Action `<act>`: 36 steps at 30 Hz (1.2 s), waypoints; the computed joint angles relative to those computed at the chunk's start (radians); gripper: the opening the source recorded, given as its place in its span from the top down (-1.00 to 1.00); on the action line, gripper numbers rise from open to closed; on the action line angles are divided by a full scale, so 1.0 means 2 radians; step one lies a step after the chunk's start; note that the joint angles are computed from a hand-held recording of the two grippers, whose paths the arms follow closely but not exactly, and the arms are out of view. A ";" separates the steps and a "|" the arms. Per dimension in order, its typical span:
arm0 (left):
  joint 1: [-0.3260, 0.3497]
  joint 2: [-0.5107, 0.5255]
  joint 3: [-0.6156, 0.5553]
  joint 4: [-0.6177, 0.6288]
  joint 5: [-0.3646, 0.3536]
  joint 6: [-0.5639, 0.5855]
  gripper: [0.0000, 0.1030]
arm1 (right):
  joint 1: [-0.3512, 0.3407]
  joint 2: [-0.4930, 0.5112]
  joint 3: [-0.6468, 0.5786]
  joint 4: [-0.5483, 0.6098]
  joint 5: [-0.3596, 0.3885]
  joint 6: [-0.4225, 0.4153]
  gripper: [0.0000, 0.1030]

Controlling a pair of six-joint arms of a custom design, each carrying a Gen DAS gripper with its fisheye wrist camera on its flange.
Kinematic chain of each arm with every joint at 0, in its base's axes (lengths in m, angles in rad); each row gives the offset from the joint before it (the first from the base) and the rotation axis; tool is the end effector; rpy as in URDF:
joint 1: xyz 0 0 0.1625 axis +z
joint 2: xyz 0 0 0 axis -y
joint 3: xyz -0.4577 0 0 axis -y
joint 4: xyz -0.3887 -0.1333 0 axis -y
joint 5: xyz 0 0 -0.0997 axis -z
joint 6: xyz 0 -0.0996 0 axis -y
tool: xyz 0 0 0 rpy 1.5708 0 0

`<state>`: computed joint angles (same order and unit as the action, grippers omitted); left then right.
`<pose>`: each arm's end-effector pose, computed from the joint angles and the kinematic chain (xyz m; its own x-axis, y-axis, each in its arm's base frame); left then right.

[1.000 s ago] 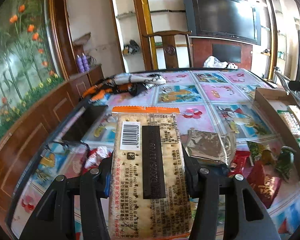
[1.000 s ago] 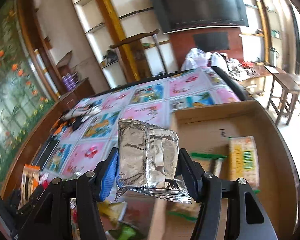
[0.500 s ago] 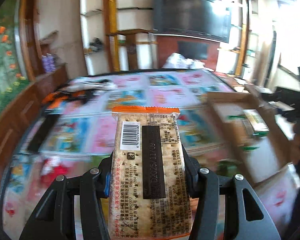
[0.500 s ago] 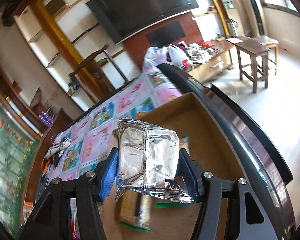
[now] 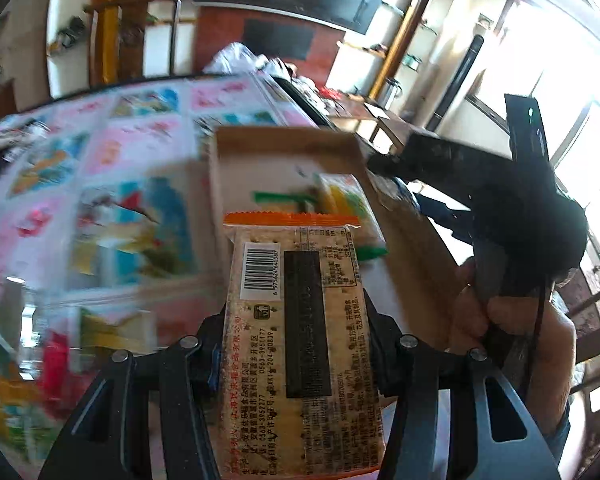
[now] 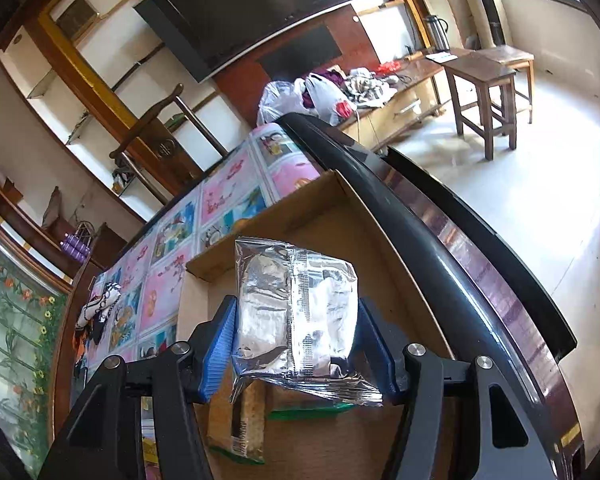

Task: Organize snacks
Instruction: 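Open the right gripper to drop the foil bag while the left lowers its pack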

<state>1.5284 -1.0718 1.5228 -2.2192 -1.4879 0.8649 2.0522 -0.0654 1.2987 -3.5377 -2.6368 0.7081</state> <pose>0.1123 -0.6915 0.3172 -0.6147 0.7625 -0.2019 0.7852 0.6157 -0.0654 0.3612 -0.5918 -0.1434 -0.7554 0.6526 0.0584 0.1940 0.3079 -0.9314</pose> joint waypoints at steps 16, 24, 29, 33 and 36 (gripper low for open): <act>0.000 0.011 0.028 -0.012 0.013 0.032 -0.01 | -0.006 -0.008 0.006 0.066 0.008 0.049 -0.23; 0.000 0.010 0.035 -0.023 0.014 0.043 -0.01 | -0.005 -0.008 -0.001 0.083 0.005 0.056 -0.25; 0.002 0.011 0.032 -0.021 0.008 0.042 -0.03 | -0.004 -0.008 -0.002 0.079 0.006 0.053 -0.25; 0.003 0.007 0.034 -0.028 -0.007 0.044 -0.09 | 0.001 -0.004 -0.008 0.082 -0.012 0.049 -0.25; 0.004 0.005 0.032 -0.024 -0.014 0.043 -0.11 | 0.004 -0.003 -0.010 0.072 -0.024 0.045 -0.25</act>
